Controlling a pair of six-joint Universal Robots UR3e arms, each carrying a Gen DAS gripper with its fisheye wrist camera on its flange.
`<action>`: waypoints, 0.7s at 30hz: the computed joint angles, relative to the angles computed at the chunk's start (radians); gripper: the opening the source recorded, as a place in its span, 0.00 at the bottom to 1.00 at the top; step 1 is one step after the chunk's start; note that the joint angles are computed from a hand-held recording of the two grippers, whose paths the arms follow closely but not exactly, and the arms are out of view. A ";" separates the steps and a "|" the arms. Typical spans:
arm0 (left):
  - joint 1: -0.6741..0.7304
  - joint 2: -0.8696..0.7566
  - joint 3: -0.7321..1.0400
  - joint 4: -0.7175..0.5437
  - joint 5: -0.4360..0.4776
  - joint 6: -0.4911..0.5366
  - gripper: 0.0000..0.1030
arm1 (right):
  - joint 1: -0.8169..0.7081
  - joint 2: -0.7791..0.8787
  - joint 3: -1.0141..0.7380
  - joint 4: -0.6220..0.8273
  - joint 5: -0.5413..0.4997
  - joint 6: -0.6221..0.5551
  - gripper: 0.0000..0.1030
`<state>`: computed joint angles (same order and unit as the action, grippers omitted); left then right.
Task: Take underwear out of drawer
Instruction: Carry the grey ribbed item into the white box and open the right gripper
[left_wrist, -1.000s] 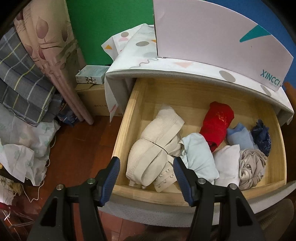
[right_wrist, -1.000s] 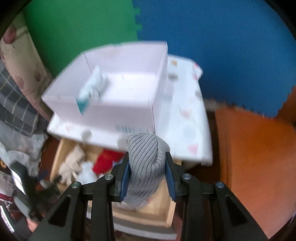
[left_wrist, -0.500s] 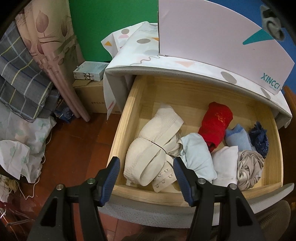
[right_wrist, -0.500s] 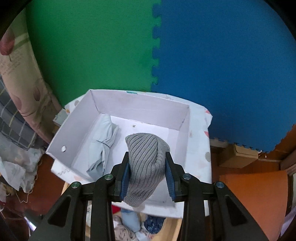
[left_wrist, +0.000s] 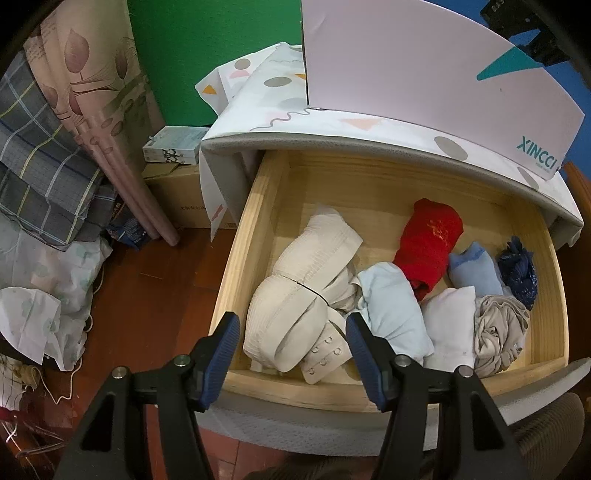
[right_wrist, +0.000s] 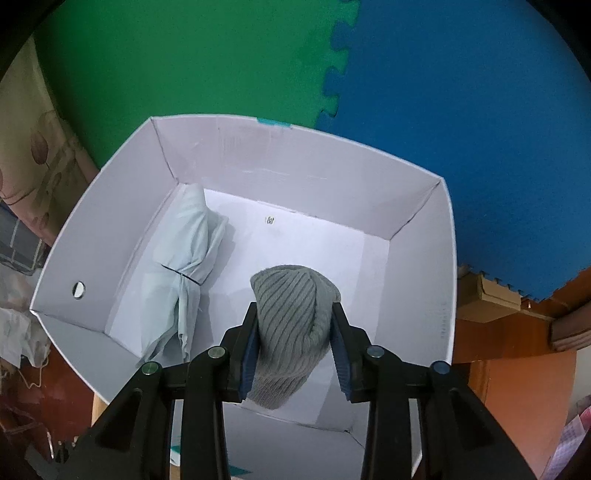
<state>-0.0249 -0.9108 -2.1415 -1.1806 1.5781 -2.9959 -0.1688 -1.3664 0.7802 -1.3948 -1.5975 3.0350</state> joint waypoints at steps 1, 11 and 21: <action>0.001 0.000 0.000 -0.001 -0.002 0.001 0.60 | 0.002 0.002 0.001 0.002 -0.002 0.005 0.35; 0.016 0.006 0.001 -0.014 -0.015 0.009 0.59 | -0.030 -0.047 -0.038 0.053 0.061 -0.007 0.41; 0.044 0.003 0.006 -0.038 -0.031 0.008 0.59 | -0.238 -0.403 0.118 0.312 0.221 -0.279 0.41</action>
